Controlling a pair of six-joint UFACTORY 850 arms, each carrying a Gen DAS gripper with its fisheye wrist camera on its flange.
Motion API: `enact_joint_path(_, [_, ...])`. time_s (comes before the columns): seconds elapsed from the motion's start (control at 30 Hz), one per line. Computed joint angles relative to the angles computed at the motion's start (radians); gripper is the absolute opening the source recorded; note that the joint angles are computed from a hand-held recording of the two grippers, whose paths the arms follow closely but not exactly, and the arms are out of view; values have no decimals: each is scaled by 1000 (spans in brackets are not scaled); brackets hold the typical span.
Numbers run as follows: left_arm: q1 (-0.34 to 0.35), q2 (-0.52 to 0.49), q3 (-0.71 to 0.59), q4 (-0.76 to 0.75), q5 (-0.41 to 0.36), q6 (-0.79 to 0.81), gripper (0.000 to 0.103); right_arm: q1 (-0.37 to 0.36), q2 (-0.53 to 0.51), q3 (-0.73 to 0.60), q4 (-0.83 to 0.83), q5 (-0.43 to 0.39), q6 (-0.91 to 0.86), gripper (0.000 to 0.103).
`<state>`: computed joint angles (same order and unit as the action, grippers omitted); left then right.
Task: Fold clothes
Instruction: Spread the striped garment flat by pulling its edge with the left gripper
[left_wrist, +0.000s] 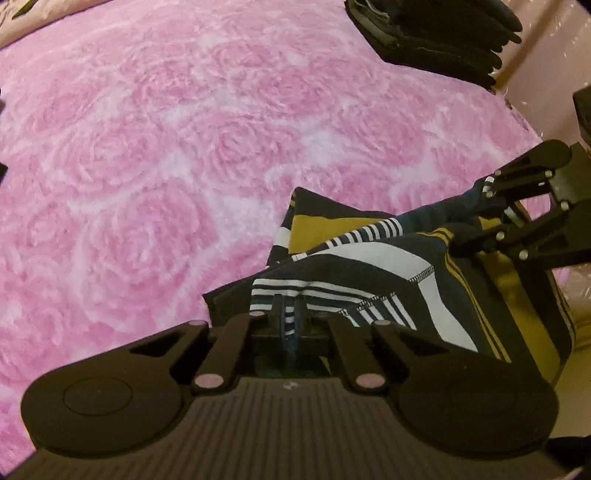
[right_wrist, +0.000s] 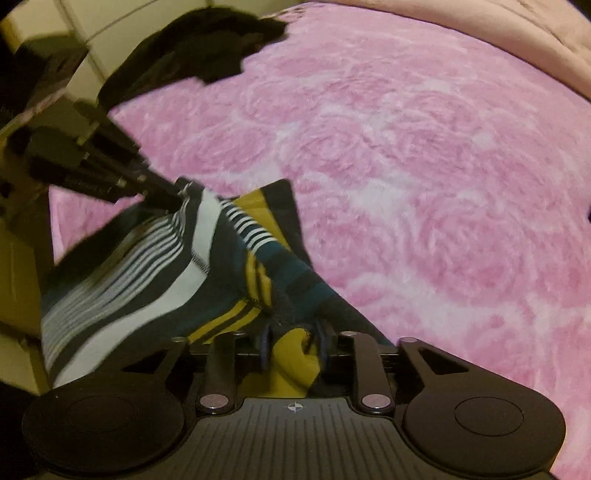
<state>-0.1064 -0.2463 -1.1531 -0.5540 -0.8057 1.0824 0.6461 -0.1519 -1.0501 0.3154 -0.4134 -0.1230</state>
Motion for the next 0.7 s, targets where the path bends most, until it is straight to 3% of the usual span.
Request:
enact_joint_path(0.03, [2, 7, -1, -1, -1, -4, 3, 2, 21, 11, -53, 10, 69, 51])
enact_joint_path(0.2, [13, 57, 2, -65, -43, 24, 4, 13, 156, 89, -369, 55, 512, 52])
enact_joint_path(0.27, [3, 60, 9, -99, -73, 49, 4, 2, 177, 113, -394, 65, 611, 52])
enact_joint_path(0.4, [-46, 35, 44, -76, -37, 49, 7, -19, 131, 133, -412, 55, 655, 51])
enact_joint_path(0.53, [-54, 12, 63, -89, 5, 57, 7, -51, 126, 165, -341, 83, 559, 50])
enact_joint_path(0.7, [-37, 62, 61, -64, -13, 4, 6, -2, 217, 165, -576, 33, 853, 49])
